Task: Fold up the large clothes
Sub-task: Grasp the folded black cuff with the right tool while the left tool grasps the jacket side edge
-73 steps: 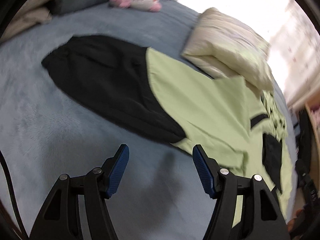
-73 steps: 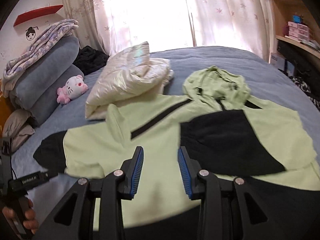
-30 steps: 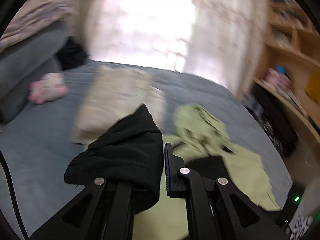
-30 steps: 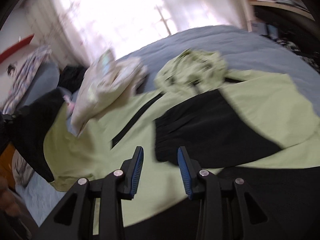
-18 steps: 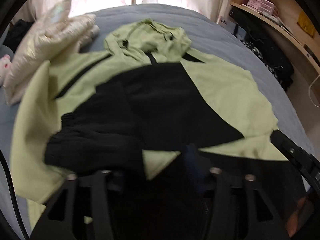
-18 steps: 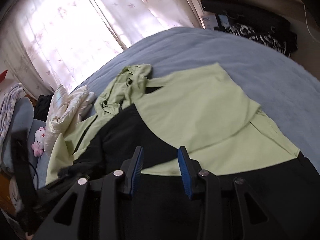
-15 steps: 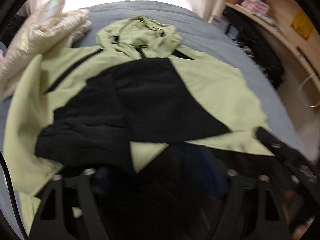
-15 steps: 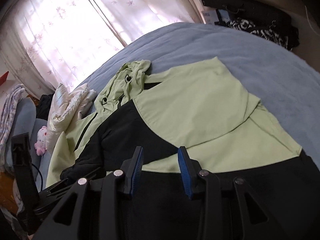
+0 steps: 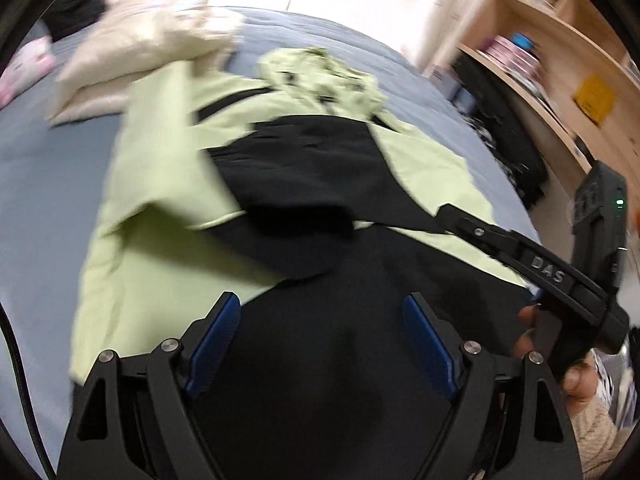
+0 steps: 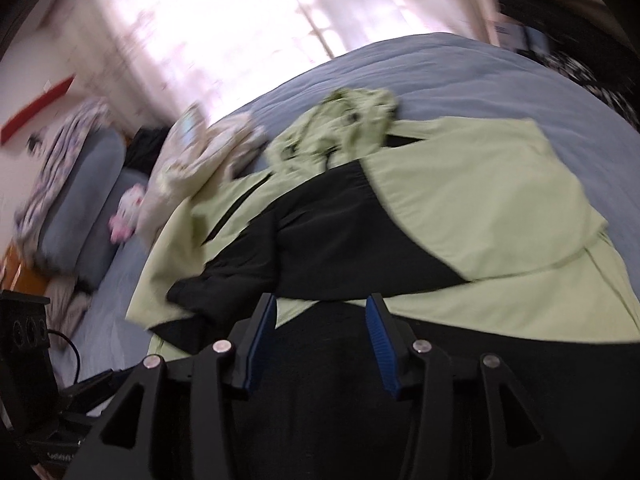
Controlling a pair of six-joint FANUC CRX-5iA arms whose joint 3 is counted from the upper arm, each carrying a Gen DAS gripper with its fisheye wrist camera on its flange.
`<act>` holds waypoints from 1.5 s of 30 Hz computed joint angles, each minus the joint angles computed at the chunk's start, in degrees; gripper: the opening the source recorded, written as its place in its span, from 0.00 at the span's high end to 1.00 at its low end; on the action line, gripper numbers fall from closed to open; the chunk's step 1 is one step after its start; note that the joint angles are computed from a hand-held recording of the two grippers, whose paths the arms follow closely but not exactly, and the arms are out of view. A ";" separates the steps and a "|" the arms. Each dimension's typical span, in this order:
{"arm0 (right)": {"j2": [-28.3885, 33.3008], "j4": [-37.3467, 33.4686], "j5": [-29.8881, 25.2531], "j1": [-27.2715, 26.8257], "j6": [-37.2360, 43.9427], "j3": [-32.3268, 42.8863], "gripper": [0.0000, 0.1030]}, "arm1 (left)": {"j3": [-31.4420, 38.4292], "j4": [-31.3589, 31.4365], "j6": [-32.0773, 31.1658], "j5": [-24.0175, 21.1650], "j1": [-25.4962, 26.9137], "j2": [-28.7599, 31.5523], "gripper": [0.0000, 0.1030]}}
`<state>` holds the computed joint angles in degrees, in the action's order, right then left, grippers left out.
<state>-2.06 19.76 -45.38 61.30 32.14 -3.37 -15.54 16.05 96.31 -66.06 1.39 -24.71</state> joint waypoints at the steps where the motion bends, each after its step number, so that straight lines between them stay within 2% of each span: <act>1: 1.55 -1.10 -1.00 0.57 3.32 2.17 0.55 | -0.16 -0.73 0.56 -0.51 0.74 -0.72 0.20; 4: 5.43 -2.48 -3.82 2.07 10.98 7.14 0.55 | -0.56 -2.63 1.31 -1.10 3.10 -1.97 0.20; 10: 14.66 -4.05 -11.98 3.85 24.23 17.74 0.55 | -3.86 0.72 -1.71 -0.21 8.34 -3.57 0.20; 14: 21.45 0.78 -18.48 4.85 24.82 23.75 0.55 | -5.01 0.75 -2.43 -0.36 9.10 -3.67 0.20; 16: 23.16 1.54 -19.35 4.88 25.70 25.87 0.56 | -5.77 1.47 -2.92 -0.84 10.10 -4.20 0.20; 18: 24.19 1.23 -19.49 4.65 28.20 28.79 0.99 | -6.19 1.87 -2.91 -0.92 10.61 -4.46 0.20; 20: 23.15 2.20 -16.72 4.20 27.63 29.27 0.99 | -6.29 1.96 -2.82 -0.71 10.68 -4.63 0.20; 22: 18.39 1.75 -8.21 2.26 23.42 26.32 0.99 | -6.09 1.72 -2.53 -0.45 10.35 -4.84 0.20; 24: 13.94 2.78 -0.88 -0.13 15.03 21.84 0.99 | -5.88 1.55 -2.40 -0.37 9.85 -4.83 0.20; 26: 10.82 4.69 2.49 -2.39 6.07 17.67 0.98 | -5.71 1.21 -2.22 -0.31 9.24 -4.68 0.20; 28: 8.67 3.94 0.07 -4.91 -1.81 14.42 0.95 | -5.58 0.90 -2.28 -0.32 8.69 -4.53 0.20; 29: 8.81 0.84 -2.78 -6.00 -1.25 14.88 0.91 | -5.52 0.80 -2.34 -0.37 8.52 -4.43 0.20; 31: 9.66 -8.43 -12.94 -8.66 3.35 16.01 0.84 | -5.15 0.45 -2.27 -0.67 8.12 -4.09 0.20; 33: 9.88 -11.86 -19.24 -9.72 6.00 14.87 0.83 | -4.13 -0.54 -1.83 -0.78 7.39 -3.19 0.20; 34: 9.49 -12.38 -20.70 -9.90 6.58 13.83 0.83 | -3.23 -1.51 -1.60 -0.85 6.98 -2.52 0.20; 37: 6.50 -13.91 -19.47 -11.00 7.93 9.95 0.83 | -1.10 -2.84 -2.59 -1.01 7.47 -0.83 0.20; 39: 5.92 -14.30 -18.52 -11.92 8.87 10.01 0.68 | 0.65 -3.23 -3.97 -0.73 8.71 1.04 0.20; 41: 5.99 -14.63 -16.64 -13.36 9.37 10.64 0.61 | 2.18 -3.67 -5.21 -0.28 10.11 3.07 0.20; 45: 9.29 -18.34 -14.63 -17.70 11.37 15.22 0.60 | 5.20 -4.24 -6.66 0.46 13.35 8.38 0.20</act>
